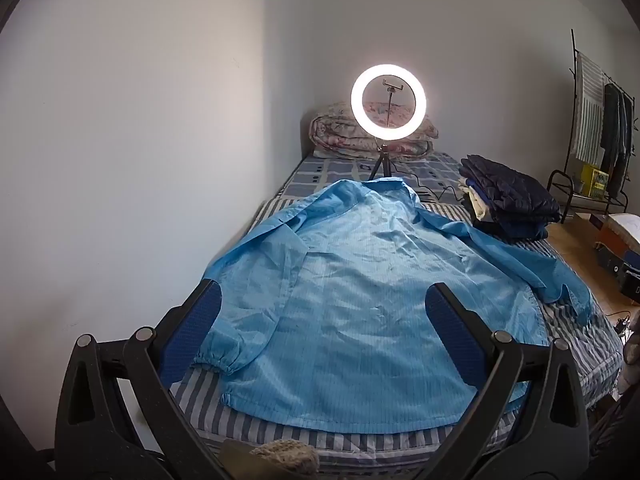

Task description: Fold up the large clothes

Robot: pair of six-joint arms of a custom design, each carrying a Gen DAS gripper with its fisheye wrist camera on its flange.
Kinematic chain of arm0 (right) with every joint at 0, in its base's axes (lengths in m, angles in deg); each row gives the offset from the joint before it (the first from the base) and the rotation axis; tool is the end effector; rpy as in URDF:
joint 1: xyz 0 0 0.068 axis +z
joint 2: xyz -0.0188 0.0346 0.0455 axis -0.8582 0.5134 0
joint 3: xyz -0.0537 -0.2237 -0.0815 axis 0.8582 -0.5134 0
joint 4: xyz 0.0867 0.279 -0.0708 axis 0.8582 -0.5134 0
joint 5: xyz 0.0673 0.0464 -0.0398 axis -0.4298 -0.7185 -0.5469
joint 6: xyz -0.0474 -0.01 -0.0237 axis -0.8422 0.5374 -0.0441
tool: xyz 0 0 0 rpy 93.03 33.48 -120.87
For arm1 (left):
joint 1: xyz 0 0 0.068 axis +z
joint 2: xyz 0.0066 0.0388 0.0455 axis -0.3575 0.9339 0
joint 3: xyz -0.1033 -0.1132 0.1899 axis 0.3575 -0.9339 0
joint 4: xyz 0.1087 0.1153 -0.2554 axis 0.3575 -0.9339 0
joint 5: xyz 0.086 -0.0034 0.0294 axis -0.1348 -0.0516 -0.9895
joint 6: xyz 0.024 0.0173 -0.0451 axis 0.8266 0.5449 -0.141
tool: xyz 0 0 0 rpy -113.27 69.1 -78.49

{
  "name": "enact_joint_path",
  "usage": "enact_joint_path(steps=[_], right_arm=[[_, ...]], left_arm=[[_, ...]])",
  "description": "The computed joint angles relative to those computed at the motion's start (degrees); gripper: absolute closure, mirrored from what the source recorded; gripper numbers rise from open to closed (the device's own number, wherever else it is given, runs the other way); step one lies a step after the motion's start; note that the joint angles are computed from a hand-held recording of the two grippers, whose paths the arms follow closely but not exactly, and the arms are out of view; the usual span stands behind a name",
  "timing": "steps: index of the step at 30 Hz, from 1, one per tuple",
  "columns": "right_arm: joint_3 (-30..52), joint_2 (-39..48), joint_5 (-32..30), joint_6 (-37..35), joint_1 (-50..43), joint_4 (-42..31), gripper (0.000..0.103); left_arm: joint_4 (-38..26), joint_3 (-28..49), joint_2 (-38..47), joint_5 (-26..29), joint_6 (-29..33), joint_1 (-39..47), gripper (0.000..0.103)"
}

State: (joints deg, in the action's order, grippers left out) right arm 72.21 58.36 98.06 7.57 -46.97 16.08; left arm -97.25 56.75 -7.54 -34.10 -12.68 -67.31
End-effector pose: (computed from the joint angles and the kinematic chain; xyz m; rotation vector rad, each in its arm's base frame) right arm 0.2216 0.0407 0.2076 0.0339 2.0308 0.0157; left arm 0.1743 -0.1454 0.2366 -0.1678 2.0365 0.0732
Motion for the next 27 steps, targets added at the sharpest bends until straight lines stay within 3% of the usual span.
enact_joint_path(steps=[8, 12, 27], right_arm=[[0.4, -0.2, -0.7, 0.3, -0.5, -0.9, 0.0], [0.1, -1.4, -1.3, -0.4, -1.1, -1.6, 0.0], [0.2, 0.4, -0.1, -0.3, 0.3, 0.1, 0.0]], left_arm=[[2.0, -0.3, -0.7, 1.4, 2.5, 2.8, 0.0], [0.8, -0.3, -1.1, -2.2, 0.6, 0.3, 0.0], [-0.1, 0.9, -0.5, -3.4, 0.2, -0.6, 0.0]])
